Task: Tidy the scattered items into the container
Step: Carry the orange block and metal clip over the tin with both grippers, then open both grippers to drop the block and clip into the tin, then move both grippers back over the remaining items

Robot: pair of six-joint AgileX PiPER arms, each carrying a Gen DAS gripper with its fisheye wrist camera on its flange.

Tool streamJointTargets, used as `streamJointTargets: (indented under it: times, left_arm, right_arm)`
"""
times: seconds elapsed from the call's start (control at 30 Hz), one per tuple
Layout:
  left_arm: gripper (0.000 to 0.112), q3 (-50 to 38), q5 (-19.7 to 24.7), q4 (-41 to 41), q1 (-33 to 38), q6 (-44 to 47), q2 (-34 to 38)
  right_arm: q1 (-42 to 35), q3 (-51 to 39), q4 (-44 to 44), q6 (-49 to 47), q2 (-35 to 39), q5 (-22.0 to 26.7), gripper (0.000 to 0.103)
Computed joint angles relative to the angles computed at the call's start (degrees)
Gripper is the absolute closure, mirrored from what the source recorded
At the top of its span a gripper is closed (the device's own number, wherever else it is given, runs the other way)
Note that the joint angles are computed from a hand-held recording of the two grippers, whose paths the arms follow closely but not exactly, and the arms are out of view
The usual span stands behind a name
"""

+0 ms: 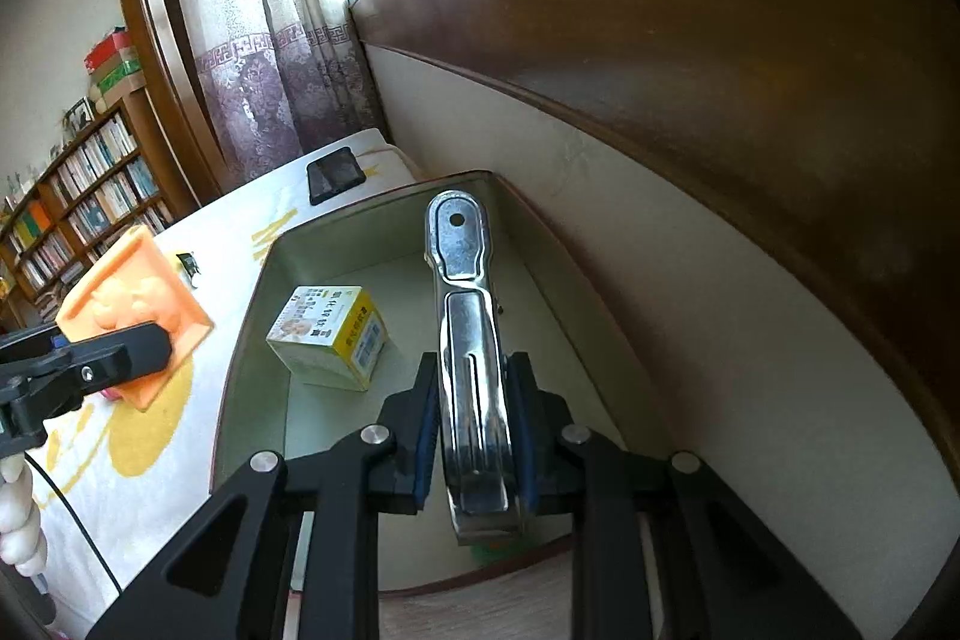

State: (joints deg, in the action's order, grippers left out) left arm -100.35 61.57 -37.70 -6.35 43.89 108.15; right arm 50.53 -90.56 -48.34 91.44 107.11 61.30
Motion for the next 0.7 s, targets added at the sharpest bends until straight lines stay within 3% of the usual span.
streamJointTargets:
  times: [0.33, 0.4, 0.6, 0.7]
  left_arm:
    - [0.057, -2.42, 3.67, 0.35, -4.17, -1.48, 3.31]
    - [0.051, -2.13, 3.38, -0.14, -3.98, -1.23, 3.12]
    - [0.048, -2.34, 2.72, -0.47, -2.33, -2.11, 3.13]
    - [0.048, -1.25, 2.13, -0.5, -1.22, -2.19, 2.26]
  right_arm:
    - [-1.78, 2.6, 0.23, 1.46, -1.17, -3.03, 0.079]
    - [-1.95, 3.5, 0.09, 2.27, -1.75, -3.72, 0.078]
    - [-1.38, 3.75, -0.91, 3.74, -2.36, -3.27, 0.06]
    - [-0.66, 2.69, -1.49, 3.68, -1.91, -2.37, 0.044]
